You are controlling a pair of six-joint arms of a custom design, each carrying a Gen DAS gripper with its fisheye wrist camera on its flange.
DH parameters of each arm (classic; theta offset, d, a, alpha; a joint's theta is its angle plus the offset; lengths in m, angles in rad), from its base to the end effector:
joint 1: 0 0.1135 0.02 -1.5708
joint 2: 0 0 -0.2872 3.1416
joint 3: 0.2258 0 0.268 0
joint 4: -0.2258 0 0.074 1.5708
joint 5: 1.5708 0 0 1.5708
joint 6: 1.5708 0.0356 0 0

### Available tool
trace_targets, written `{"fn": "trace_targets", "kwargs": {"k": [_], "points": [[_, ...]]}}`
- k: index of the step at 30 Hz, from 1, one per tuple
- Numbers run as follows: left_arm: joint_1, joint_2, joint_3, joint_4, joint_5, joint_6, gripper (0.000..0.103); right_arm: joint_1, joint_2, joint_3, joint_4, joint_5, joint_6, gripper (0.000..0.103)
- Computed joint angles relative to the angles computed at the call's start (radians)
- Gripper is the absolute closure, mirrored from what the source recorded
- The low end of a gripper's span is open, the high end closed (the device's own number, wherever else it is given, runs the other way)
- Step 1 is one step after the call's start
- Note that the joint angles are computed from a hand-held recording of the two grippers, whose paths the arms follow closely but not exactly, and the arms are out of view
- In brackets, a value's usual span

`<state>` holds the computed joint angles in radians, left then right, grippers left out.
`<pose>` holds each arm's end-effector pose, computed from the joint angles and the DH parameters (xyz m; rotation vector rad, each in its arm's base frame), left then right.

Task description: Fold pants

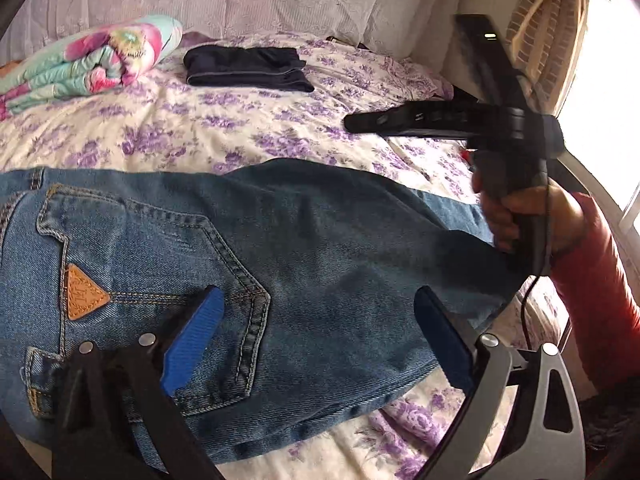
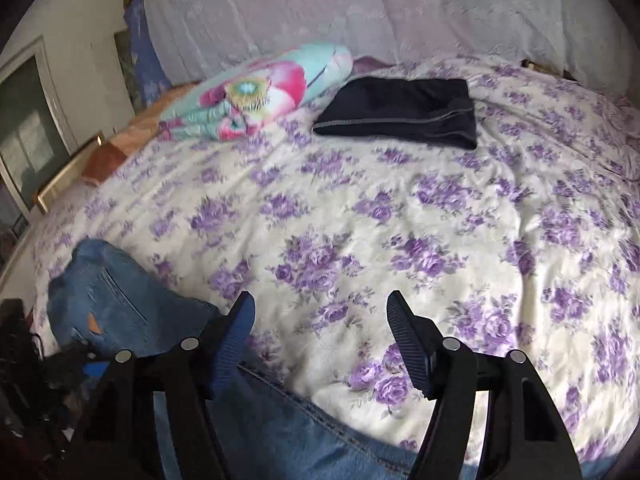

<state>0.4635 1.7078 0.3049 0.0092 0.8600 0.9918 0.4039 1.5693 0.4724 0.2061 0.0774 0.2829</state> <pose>0.1723 0.0560 0.0548 0.7092 2.2539 -0.6691 0.2411 0.1000 0.1105 -0.1155 2.4662 0.2040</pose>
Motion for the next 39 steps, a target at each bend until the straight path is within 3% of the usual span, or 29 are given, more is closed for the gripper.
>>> {"fn": "trace_targets", "kwargs": {"k": [3,10,17,21,25,29,35,39], "points": [[-0.026,-0.020,-0.065,0.128,-0.043,-0.022,0.007,-0.030,0.150,0.085,-0.045,-0.133,-0.026,0.036],[0.011,0.014,0.010,-0.018,0.010,0.043,0.005,0.185,-0.001,-0.022,-0.080,-0.014,-0.059,0.041],[0.005,-0.002,-0.007,0.002,0.003,0.034,0.005,0.198,0.002,-0.074,-0.032,-0.074,-0.015,0.040],[0.008,-0.003,-0.010,0.001,0.005,0.038,0.005,0.092,0.001,-0.061,-0.044,-0.291,-0.040,0.021],[0.008,-0.003,-0.010,0.001,0.004,0.039,0.005,-0.090,0.095,0.039,-0.099,-0.635,-0.046,0.020],[0.011,-0.002,-0.006,-0.012,0.011,0.045,0.005,-0.167,0.171,0.107,-0.106,-0.820,-0.013,0.020],[0.022,0.012,0.016,-0.060,0.032,0.070,0.005,-0.145,0.225,0.124,-0.132,-0.927,-0.004,0.020],[0.023,0.022,0.029,-0.081,0.045,0.080,0.005,-0.091,0.187,0.073,-0.134,-0.911,-0.004,0.020]]}}
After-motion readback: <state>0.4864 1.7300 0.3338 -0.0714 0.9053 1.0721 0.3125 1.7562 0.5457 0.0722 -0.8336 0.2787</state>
